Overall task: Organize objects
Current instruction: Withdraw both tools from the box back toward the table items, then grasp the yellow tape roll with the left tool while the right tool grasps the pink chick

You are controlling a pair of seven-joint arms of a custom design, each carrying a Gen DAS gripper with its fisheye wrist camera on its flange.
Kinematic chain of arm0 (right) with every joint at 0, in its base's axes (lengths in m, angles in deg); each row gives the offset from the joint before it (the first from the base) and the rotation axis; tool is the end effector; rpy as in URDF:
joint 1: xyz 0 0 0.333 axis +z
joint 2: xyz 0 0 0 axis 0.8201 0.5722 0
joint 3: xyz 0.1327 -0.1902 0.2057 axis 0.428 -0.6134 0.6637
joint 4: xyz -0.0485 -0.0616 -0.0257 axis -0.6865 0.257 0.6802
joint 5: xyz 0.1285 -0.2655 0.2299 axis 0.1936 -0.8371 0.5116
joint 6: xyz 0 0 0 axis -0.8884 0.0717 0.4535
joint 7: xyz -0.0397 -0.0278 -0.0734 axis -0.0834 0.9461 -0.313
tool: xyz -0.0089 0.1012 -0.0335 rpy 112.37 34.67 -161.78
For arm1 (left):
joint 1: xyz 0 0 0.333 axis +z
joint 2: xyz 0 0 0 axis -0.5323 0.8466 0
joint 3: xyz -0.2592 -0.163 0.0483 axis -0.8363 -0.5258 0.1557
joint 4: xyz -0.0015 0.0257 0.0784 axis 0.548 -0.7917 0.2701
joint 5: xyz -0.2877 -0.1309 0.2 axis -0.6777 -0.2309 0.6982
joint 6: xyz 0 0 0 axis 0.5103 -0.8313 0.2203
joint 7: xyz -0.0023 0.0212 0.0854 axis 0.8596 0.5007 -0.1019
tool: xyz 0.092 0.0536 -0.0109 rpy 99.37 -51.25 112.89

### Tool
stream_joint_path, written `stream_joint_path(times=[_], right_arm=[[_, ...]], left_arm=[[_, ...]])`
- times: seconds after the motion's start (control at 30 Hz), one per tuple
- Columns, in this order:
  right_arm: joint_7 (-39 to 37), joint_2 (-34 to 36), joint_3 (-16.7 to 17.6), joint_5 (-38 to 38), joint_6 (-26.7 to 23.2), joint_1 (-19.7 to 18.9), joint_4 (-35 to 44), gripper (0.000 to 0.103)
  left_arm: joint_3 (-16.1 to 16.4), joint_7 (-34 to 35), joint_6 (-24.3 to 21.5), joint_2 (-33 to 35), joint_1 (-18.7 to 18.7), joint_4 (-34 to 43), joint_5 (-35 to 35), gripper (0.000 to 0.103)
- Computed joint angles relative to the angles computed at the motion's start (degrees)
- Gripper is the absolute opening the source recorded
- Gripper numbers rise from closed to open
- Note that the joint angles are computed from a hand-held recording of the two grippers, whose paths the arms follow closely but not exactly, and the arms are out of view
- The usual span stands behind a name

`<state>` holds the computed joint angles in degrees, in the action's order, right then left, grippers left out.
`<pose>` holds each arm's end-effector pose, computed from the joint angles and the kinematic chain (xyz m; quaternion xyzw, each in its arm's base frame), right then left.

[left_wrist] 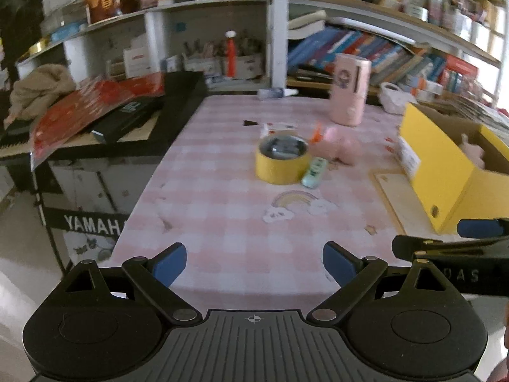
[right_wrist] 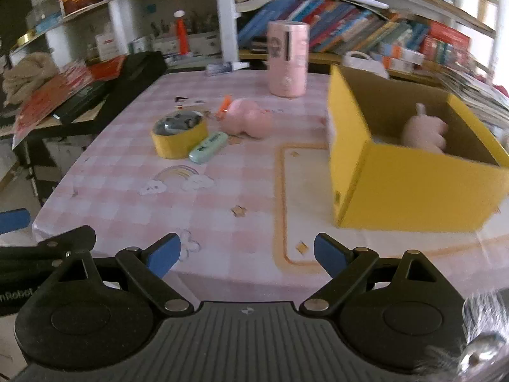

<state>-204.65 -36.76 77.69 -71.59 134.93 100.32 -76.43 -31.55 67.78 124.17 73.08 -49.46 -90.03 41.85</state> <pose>0.3775 0.5042 0.5122 -0.5885 0.7104 -0.2805 0.2651 0.4239 -0.3217 0.5169 -0.5340 0.7375 -0.3337 0.2441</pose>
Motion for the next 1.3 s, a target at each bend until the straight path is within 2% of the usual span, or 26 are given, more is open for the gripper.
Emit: stream_joint_path(times=[0.07,0.17,0.33,0.37,0.63,0.9,1.03,1.17,1.3], right_arm=[[-1.96,0.94,-0.38,0.14,1.10,-0.64,1.00,0.090],[-3.34,1.34,-1.37,0.45,5.29,-2.20,0.96,0.087],[-6.58,3.22,-2.95,-0.14,10.06,-4.08,2.81,0.069],[-7.20,3.65,-3.24,0.02,10.58,-4.35,3.26,0.069],[-10.89,6.66,-5.65,2.74,14.71,-7.13,6.44,0.068],[-15.71,11.93,-7.70,8.12,17.00,-9.87,13.28,0.069],[-19.07,15.28,-8.72,10.79,17.09,-10.79,18.02,0.073],[-21.46,18.24,-9.76,13.11,17.26,-11.36,22.10,0.074],[-25.08,21.27,-9.92,16.43,16.71,-12.11,26.13,0.075]], left_arm=[[-0.06,-0.69,-0.71,1.71,0.33,1.78,0.29,0.094],[-0.20,-2.36,-2.00,4.56,0.58,5.03,2.07,0.094],[0.32,-1.98,-2.79,9.42,0.07,10.19,1.63,0.094],[0.39,-1.44,-2.99,10.28,-0.11,11.18,1.30,0.093],[1.26,-0.42,-6.44,17.26,-2.16,20.29,2.69,0.093],[2.18,5.08,-10.66,26.91,-4.32,32.90,0.54,0.093],[2.42,8.78,-12.97,32.49,-5.38,40.43,-1.52,0.094],[1.44,16.23,-14.49,38.09,-5.72,47.53,-5.17,0.094],[2.37,20.38,-17.81,43.00,-7.44,54.24,-7.19,0.094]])
